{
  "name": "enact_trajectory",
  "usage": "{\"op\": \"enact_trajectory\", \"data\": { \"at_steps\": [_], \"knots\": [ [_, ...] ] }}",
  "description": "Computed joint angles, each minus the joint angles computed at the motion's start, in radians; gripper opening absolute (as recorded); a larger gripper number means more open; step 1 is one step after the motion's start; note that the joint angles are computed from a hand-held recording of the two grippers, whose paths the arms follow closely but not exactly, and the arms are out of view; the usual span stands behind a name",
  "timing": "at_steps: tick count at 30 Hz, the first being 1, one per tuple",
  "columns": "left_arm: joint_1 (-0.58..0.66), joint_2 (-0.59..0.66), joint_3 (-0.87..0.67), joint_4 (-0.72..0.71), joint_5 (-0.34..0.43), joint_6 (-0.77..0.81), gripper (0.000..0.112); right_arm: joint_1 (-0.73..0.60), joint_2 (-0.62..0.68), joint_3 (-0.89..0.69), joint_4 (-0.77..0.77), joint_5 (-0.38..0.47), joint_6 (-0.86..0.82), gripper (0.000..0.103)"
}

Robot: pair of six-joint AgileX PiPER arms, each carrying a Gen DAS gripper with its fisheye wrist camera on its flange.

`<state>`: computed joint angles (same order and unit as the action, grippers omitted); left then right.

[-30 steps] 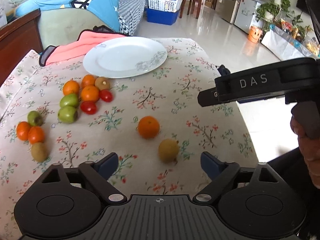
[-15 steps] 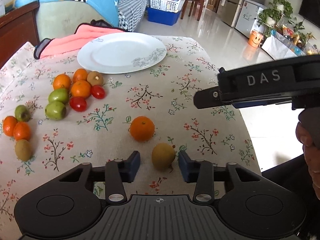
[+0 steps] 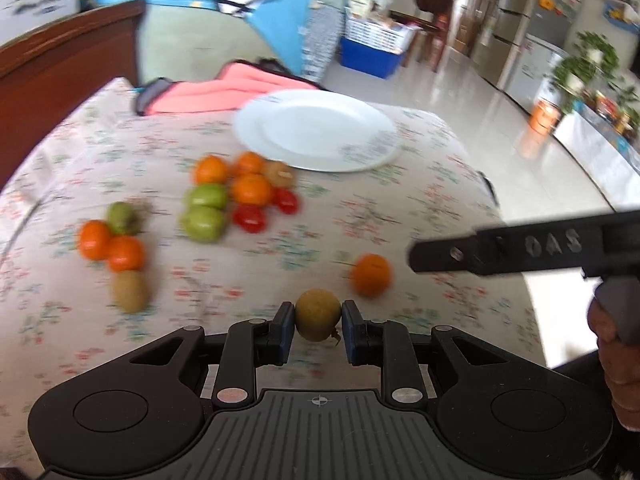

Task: Organize fruits
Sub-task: 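Close the right gripper on the tangerine while the left gripper lifts the kiwi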

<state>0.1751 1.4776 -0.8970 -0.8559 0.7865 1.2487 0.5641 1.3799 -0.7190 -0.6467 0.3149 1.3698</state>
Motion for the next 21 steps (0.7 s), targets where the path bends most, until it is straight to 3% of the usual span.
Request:
{"op": "enact_trajectory", "data": {
  "at_steps": [7,21],
  "knots": [
    [0.061,0.037,-0.054,0.028,-0.063,-0.082,0.023,0.046,0.093,-0.069,-0.023,-0.002,-0.026,0.059],
    [0.083,0.052,-0.086,0.037,-0.055,-0.11,0.023,0.094,0.202,-0.139,-0.088,0.036,0.002,0.039]
  ]
}}
